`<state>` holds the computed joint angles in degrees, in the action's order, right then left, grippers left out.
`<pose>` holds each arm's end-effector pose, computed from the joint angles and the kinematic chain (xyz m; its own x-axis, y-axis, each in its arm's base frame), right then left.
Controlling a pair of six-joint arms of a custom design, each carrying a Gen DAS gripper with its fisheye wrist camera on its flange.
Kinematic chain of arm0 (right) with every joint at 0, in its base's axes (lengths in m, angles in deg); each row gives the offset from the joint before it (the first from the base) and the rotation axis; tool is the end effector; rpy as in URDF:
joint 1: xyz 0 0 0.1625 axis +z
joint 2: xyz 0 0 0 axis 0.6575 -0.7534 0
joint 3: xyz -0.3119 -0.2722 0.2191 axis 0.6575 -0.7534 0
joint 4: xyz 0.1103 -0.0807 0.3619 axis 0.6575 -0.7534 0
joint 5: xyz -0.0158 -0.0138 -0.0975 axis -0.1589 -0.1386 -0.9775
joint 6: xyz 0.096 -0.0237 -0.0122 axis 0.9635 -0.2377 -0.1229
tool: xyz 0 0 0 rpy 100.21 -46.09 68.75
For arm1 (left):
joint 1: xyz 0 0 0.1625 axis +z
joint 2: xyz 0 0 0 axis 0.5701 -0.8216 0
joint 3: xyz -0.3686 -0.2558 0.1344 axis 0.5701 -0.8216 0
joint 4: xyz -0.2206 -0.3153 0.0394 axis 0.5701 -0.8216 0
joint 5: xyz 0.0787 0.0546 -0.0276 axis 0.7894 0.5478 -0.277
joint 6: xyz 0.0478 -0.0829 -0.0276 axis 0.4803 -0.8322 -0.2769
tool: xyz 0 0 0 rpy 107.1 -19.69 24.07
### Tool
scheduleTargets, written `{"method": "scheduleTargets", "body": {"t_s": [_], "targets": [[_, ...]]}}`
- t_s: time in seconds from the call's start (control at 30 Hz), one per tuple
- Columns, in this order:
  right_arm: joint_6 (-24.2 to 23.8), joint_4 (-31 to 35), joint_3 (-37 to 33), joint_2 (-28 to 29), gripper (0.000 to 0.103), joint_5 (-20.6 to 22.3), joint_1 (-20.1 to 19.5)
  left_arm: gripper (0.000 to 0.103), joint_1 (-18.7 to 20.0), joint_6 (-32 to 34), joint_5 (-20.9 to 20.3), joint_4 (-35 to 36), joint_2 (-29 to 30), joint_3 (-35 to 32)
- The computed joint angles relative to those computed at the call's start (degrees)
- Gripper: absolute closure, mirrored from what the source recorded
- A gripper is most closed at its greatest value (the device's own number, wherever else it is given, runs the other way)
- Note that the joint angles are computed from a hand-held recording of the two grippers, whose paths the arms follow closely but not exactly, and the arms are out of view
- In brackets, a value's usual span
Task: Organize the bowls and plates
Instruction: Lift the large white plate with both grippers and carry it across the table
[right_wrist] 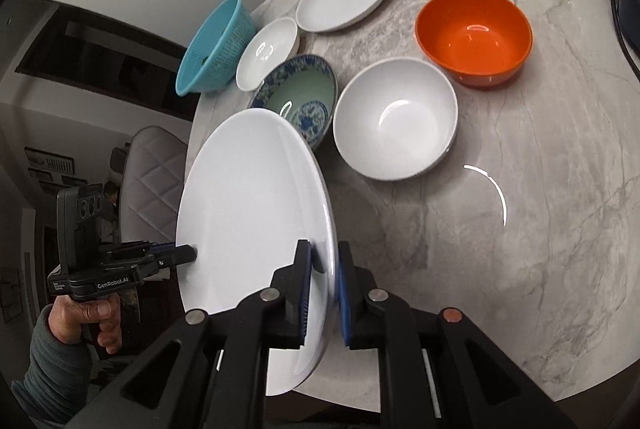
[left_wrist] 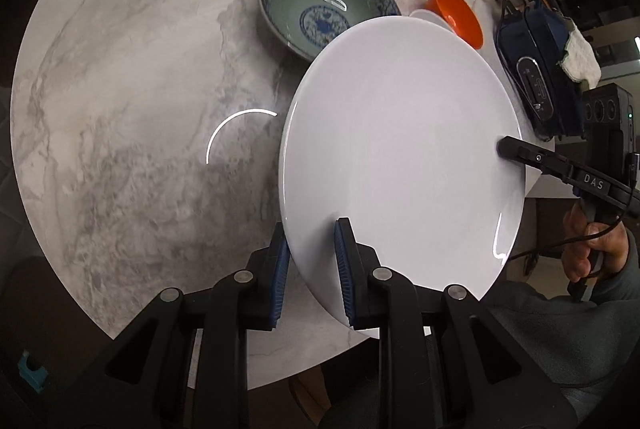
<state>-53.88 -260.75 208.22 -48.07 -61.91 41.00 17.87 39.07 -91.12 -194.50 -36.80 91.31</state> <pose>0.0649 -0.4077 0.2342 -0.9682 0.2279 0.1035 0.1708 0.9039 -0.3922 -0.2203 -0.5523 0.1397 -0.8101 0.4811 -0.3350 0.3742 0.8643 0.3361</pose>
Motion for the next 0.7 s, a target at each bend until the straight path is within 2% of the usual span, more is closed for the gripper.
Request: {"method": "scheduleTargets", "body": {"t_s": [0.27, 0.5, 0.7], "targets": [[-3.45, -1.84, 3.20, 4.28, 0.087, -2.11, -3.01, 0.082, 0.30, -3.21, 0.52, -8.69, -2.48, 11.50], [-6.39, -5.33, 3.92, 8.37, 0.087, -2.89, -5.21, 0.082, 1.93, -3.30, 1.07, -14.87, -0.83, 15.12], [-7.71, -7.24, 4.01, 9.91, 0.086, -2.03, -7.42, 0.082, 1.50, -3.34, 1.98, -18.48, 1.11, 16.87]]}}
